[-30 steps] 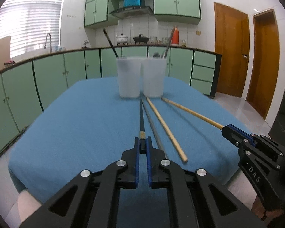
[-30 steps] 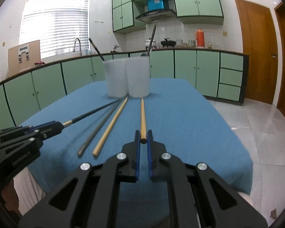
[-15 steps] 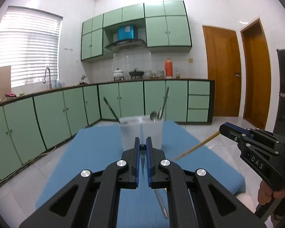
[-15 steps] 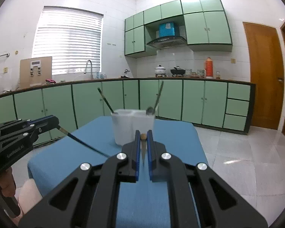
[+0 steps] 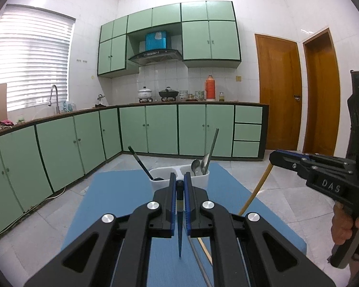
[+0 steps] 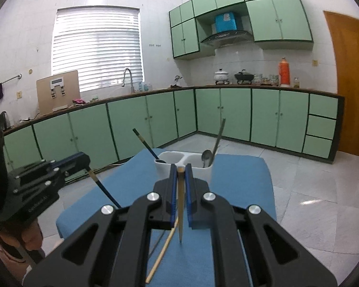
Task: Organize utensils
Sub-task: 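Lift both chopsticks and carry them over the white holder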
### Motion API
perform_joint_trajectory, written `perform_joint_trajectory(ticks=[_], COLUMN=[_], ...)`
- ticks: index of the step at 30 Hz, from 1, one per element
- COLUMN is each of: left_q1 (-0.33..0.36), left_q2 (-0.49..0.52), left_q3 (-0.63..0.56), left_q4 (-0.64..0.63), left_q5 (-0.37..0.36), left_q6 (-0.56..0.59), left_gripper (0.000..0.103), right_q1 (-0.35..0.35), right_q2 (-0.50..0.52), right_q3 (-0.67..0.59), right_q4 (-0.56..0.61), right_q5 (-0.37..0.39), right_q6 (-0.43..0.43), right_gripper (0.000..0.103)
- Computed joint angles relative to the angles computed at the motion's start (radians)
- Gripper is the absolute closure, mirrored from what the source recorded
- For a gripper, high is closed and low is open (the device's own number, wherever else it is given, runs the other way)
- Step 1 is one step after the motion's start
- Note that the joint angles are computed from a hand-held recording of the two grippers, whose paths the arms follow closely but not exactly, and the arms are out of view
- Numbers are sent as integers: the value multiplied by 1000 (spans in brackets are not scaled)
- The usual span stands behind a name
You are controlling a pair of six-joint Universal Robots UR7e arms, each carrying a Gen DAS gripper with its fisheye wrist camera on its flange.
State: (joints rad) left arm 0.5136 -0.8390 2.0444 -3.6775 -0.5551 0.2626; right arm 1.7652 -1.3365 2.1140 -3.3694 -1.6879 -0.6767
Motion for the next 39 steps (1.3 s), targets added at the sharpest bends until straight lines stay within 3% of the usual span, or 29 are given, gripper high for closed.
perform_joint_trajectory(ticks=[16,30,39], left_q1=[43,94,180], left_q2=[-18,74,171], left_q3=[-112,-430,-621], left_q4=[-19,-62,13], left_q5=[-64,-172,-233], left_q6=[136,356,347], left_gripper=[97,97,97], right_q1=[74,135,113], right_q2=[45,153,263], right_q3=[-180,-454,-578], right_q4=[139,214,261], right_q5=[-28,-51,-85], right_q6=[-15,-33,-26], right_gripper=[97,97,97])
